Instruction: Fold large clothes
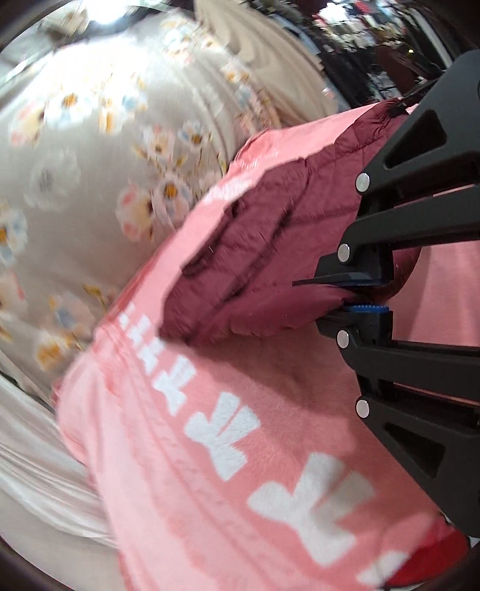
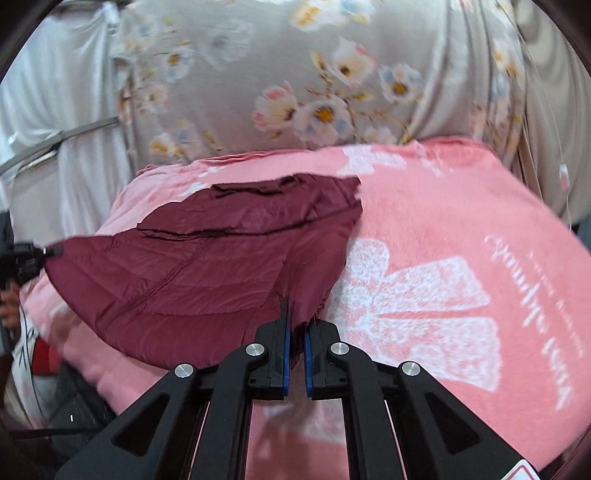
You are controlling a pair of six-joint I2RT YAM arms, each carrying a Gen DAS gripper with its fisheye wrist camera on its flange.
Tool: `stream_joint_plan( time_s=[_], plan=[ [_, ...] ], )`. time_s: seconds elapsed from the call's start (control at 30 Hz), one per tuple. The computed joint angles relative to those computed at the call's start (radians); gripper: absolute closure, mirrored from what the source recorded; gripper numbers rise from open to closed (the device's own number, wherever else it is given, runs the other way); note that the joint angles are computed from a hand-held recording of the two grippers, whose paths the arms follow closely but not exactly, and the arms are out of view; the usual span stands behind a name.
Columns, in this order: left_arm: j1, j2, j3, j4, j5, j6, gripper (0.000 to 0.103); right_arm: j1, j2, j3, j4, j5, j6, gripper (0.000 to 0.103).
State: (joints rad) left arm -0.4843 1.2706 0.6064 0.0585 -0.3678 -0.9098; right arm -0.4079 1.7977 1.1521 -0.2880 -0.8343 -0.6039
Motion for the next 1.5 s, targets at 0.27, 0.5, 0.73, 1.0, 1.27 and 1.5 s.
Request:
stream_joint_plan(
  time_s=[0.27,0.5,0.73,1.0,1.27,1.5],
  plan=[
    [-0.473,-0.298,0.071,-0.404,-0.453,-0.173,0.099,-0.282,-0.120,0.092,-0.507,-0.260,-0.414,0.098],
    [-0.727,-0.282,0.278,-0.676,-0.801,-0.280,0.098,-0.350,-0.111,0.264,-0.543,-0.522,-0.194,0.098],
    [-0.369,-0.196,0.326,-0.456,-0.556,0.021,0.098,-0.100,-0.078,0.178,0.231,-0.342,0.588,0.098],
    [0.016,0.068,0.380,-0.319,-0.258,0.102,0.098,0.122,0.183,0.445,0.177,-0.065,0.685,0.099],
    [0.162,0.337,0.465,-0.258,-0.160,0.113,0.098,0.247,0.399,0.670,0.072,0.138,0.690,0.099],
    [0.219,0.547,0.575,-0.259,-0.113,0.126,0.098,0.303,0.608,0.908,-0.048,0.238,0.709,0.099]
  ],
)
